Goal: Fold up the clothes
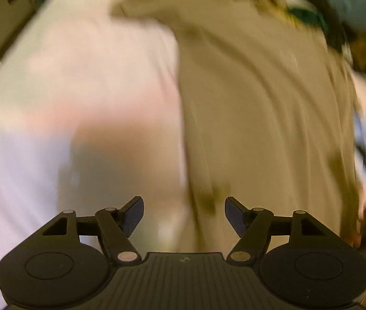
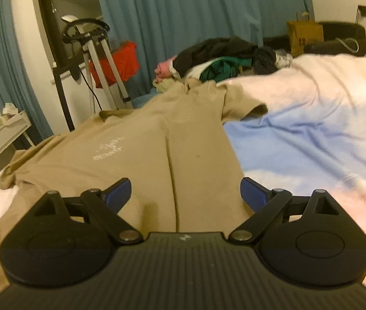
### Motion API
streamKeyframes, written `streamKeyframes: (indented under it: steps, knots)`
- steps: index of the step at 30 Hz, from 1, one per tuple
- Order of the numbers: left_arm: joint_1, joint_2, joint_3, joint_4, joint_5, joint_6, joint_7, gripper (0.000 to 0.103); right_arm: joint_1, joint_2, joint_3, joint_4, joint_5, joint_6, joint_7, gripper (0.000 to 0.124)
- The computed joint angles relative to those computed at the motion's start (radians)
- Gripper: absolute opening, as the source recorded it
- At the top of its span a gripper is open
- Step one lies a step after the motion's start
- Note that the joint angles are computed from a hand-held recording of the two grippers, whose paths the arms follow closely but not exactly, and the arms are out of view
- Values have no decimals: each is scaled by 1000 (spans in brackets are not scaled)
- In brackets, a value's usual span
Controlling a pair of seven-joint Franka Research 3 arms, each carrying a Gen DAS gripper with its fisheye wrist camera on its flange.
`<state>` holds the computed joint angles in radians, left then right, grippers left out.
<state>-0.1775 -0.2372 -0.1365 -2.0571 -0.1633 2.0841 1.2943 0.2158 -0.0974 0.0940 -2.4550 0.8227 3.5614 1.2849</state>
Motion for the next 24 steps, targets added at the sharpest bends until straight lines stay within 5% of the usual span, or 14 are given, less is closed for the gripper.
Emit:
streamKeyframes:
  steps: [3, 6, 8, 9, 15, 20, 21, 24]
  knots:
    - [-25, -29, -23, -30, 13, -54, 10, 67, -7, -87, 36, -53, 69, 2, -50, 93]
    - [-41, -56, -35, -67, 45, -58, 11, 49, -32, -164, 96, -90, 153, -3, -125, 93]
    - [-43, -82, -22, -85, 38, -60, 11, 7, -31, -208, 112, -115, 161, -6, -137, 93]
    - [-42, -107, -14, -97, 37, -55, 18, 3, -30, -226, 120, -126, 157, -5, -139, 93]
    - [-29, -212, -7, -116, 107, -118, 5, 3, -26, -241, 149, -143, 100, 54, -163, 93]
    - [-21, -228, -9, -122, 173, -175, -25, 8, 13, -248, 82, -152, 22, 30, -81, 93]
    - [-23, -231, -5, -123, 170, -162, -24, 11, 21, -255, 67, -161, -1, 27, -53, 93]
    - [-31, -241, -9, -128, 172, -91, -22, 44, 54, -269, 5, -182, -106, 31, 49, 93]
